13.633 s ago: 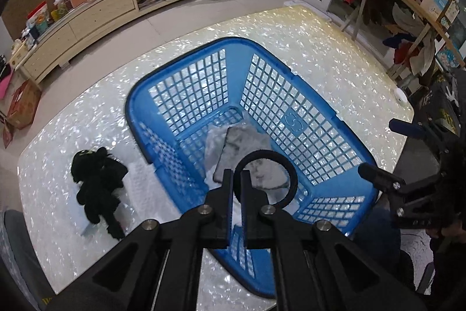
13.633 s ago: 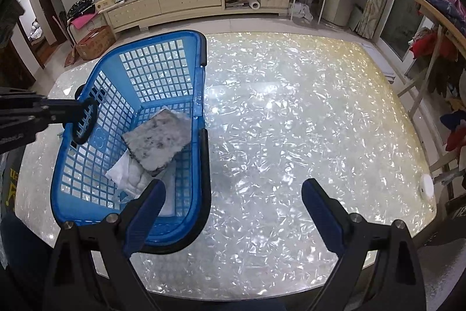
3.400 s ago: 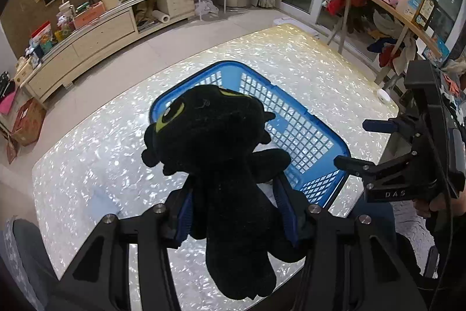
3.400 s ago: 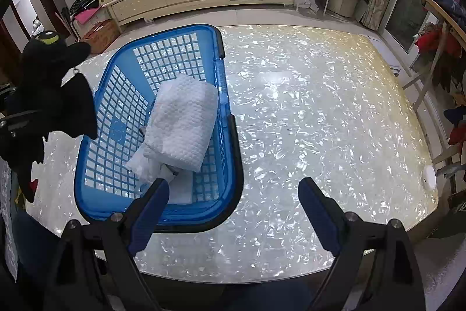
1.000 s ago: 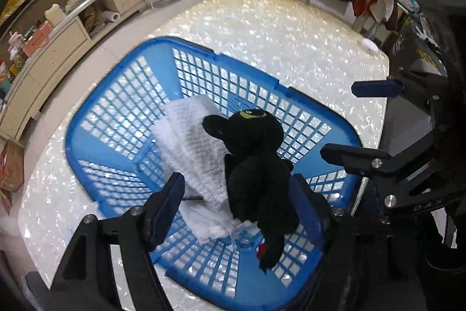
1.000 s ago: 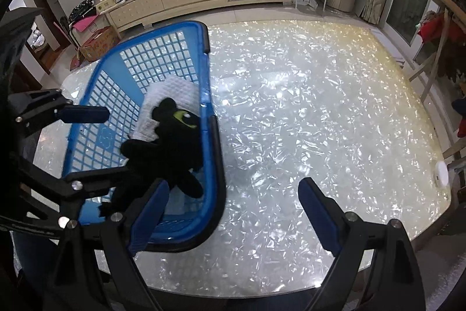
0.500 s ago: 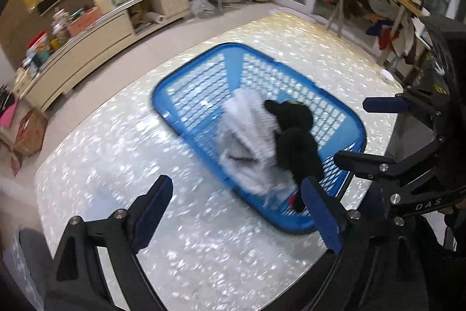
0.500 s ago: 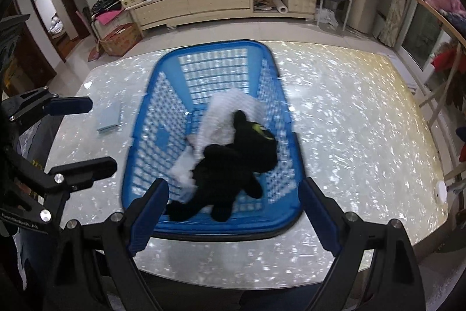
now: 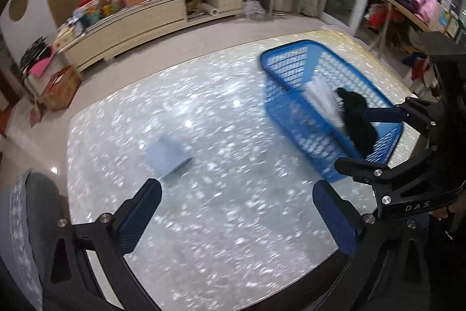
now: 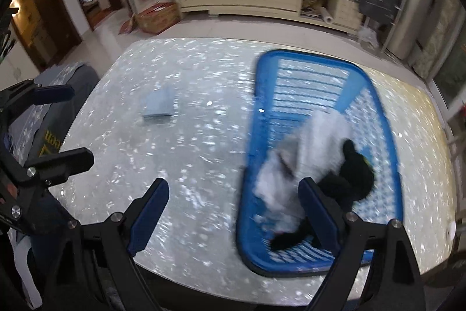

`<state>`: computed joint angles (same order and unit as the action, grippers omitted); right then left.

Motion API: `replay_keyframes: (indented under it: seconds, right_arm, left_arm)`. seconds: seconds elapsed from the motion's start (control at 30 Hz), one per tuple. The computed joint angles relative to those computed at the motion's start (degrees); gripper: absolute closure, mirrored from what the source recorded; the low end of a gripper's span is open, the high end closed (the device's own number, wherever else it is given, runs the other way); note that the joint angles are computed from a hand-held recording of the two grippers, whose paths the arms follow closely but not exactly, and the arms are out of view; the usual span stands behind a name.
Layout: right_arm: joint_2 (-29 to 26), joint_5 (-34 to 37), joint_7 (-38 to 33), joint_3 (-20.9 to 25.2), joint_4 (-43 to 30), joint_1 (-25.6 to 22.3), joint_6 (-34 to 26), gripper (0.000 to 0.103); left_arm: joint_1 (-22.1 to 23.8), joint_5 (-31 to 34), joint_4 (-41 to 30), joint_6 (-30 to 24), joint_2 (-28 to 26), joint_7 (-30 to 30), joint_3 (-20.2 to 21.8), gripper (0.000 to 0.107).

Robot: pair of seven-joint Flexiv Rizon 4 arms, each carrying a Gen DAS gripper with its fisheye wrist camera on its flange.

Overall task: Organize soft objects
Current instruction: 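Move the right gripper to the light blue cloth and grasp its edge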

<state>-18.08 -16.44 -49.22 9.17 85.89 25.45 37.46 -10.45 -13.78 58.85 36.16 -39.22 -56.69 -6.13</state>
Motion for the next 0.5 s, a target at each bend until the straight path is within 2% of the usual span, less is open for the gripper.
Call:
replay_keyframes:
  seconds: [0.2, 0.5]
  right_arm:
    - [-6.41, 2.35, -4.4, 0.17, -7.67, 0.69, -0.47, 0.013]
    - [-16.92, 6.8, -10.19, -0.1, -21.5, 2.2, -4.88, 0.013]
  left_arm:
    - [2.93, -0.9, 2.02, 1.53, 0.25, -0.89, 0.94, 0.004]
    - [6.15, -1.7, 0.1, 0.45, -2.92, -2.08, 1.34, 0.004]
